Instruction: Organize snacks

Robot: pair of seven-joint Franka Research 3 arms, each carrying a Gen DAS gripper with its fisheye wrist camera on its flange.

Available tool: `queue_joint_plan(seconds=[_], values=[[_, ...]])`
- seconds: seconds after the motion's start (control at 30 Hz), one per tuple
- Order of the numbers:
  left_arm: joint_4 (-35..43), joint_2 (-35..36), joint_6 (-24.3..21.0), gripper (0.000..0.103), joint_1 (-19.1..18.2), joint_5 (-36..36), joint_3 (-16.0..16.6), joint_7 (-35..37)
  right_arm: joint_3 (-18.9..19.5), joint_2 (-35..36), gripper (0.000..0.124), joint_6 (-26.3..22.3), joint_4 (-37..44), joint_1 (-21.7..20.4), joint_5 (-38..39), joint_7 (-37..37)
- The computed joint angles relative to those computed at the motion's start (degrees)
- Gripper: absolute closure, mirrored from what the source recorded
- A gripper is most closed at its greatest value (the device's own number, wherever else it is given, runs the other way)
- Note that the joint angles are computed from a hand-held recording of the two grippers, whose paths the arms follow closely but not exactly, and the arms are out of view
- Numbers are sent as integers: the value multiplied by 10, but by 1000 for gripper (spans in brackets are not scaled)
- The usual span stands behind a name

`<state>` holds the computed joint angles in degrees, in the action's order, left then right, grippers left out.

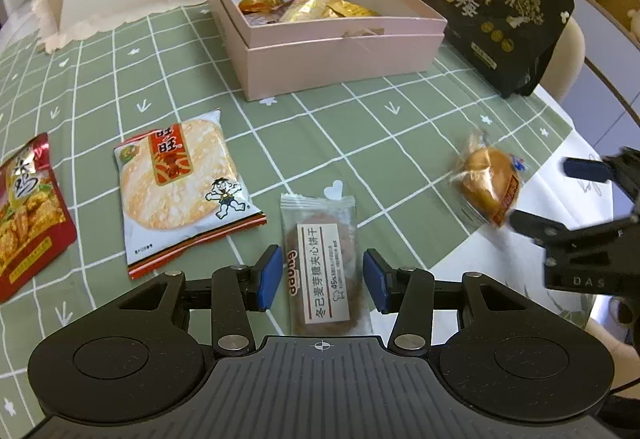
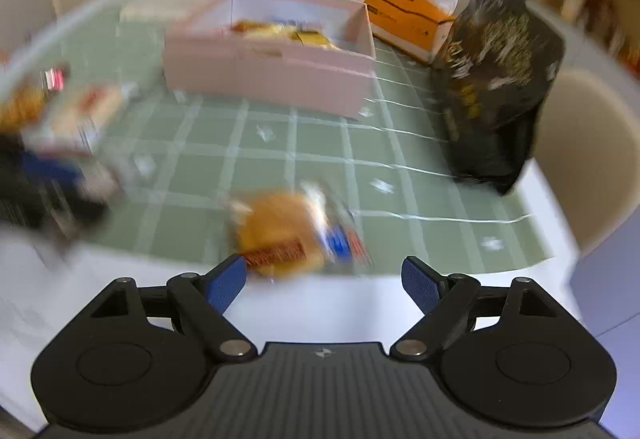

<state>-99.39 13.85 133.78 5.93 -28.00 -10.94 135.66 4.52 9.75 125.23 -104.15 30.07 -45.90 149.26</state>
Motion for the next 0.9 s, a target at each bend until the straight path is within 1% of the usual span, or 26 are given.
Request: queue_joint_plan(seconds=[0.03, 0.07, 0.1, 0.13, 0.17, 0.2, 0.23, 0.27, 0.3, 0.33, 0.37, 0.4, 0.43, 0.53, 0.6, 0.67, 0.7, 0.8, 0.9], values=[[-2, -1, 2, 54, 0, -1, 0, -1, 1, -3, 39, -34, 0, 6, -8, 1], [-4, -2, 5, 54, -1, -1, 0, -1, 0, -13, 39, -52, -8, 7, -12, 10], [-7, -4, 10, 54, -2, 0, -1, 0, 1, -25, 39, -42, -19, 3, -9, 23], [-9, -4, 12, 54, -2, 1, -1, 1, 1, -43, 39, -12, -36, -6, 5, 39], [-11, -5, 15, 54, -3, 1, -1, 2, 0, -58, 39, 34, -53, -20, 30, 60], [-12, -6, 17, 54, -3, 0, -1, 4, -1, -64, 39, 74, -62, -32, 53, 77], [-14, -7, 18, 54, -3, -1, -1, 5, -3, -65, 39, 125, -69, -46, 91, 98], [-15, -7, 19, 54, -3, -1, -1, 6, -3, -56, 39, 160, -67, -57, 130, 106], [-15, -7, 18, 54, -3, -1, -1, 8, -4, -37, 39, 191, -57, -67, 180, 106], [-14, -7, 17, 54, -3, 1, 0, 9, -4, -18, 39, 198, -40, -70, 210, 107], [-14, -8, 16, 54, -4, 5, 1, 7, -6, 5, 36, 198, -18, -71, 228, 114], [-14, -8, 15, 54, -5, 9, 1, 7, -22, 28, 36, 188, 14, -52, 206, 135], [-13, -8, 13, 54, -6, 14, 2, 7, -24, 45, 37, 183, 36, -48, 195, 132], [-11, -8, 13, 54, -11, 32, 3, -4, -29, 90, 37, 175, 92, -37, 214, 65], [-9, -8, 13, 54, -16, 50, 5, -16, -46, 109, 38, 125, 128, -8, 179, 41], [-6, -7, 12, 54, -20, 62, 6, -33, -58, 118, 39, 95, 138, 15, 143, 29], [-6, -7, 11, 54, -20, 64, 6, -39, -67, 111, 39, 97, 124, 27, 114, 41], [1, -4, 4, 54, -20, 70, 6, -54, -67, 77, 39, 121, 74, 22, 98, 68], [7, -1, -6, 54, -18, 74, 5, -61, -59, 64, 47, 124, 59, 12, 95, 67]])
